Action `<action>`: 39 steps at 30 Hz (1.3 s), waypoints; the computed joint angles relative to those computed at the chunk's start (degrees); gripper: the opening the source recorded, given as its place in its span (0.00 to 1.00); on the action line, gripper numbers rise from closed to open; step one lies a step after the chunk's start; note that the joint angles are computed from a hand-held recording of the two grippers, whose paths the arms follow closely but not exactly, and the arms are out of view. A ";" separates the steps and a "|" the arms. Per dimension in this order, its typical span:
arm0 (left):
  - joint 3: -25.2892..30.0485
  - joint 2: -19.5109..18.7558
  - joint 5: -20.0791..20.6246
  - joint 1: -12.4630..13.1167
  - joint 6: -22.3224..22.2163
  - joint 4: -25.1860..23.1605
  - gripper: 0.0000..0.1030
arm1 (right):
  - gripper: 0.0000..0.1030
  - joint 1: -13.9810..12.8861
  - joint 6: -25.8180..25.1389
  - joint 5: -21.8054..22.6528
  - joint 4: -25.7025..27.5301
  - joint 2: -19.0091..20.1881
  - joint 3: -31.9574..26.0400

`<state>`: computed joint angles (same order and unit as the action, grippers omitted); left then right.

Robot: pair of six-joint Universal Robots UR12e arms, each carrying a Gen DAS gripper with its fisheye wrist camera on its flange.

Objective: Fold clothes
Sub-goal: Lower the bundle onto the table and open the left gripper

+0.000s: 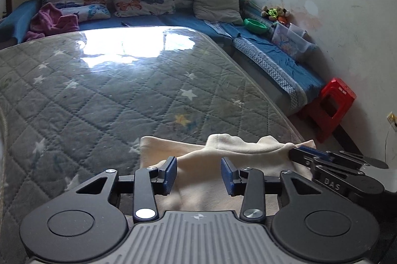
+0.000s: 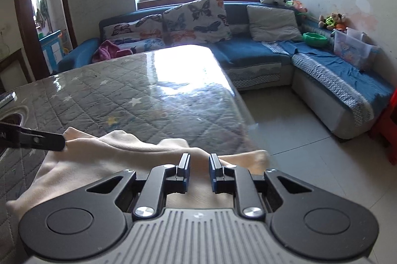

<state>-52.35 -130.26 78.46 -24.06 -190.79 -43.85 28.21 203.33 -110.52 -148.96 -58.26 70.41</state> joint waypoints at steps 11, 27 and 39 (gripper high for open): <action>4.84 -3.48 1.00 -1.13 3.12 -3.45 0.40 | 0.16 -0.42 0.91 1.06 0.06 0.84 -0.71; -5.51 2.60 2.07 -1.46 5.87 4.34 0.44 | 0.16 1.91 0.29 0.78 -3.05 -5.42 7.27; -13.41 7.11 2.40 -1.48 6.29 8.52 0.49 | 0.17 3.34 3.17 -0.49 -3.93 -6.65 10.62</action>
<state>-65.76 -123.15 80.86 -25.54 -184.50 -35.33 31.55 206.50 -111.01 -152.89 -64.91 81.03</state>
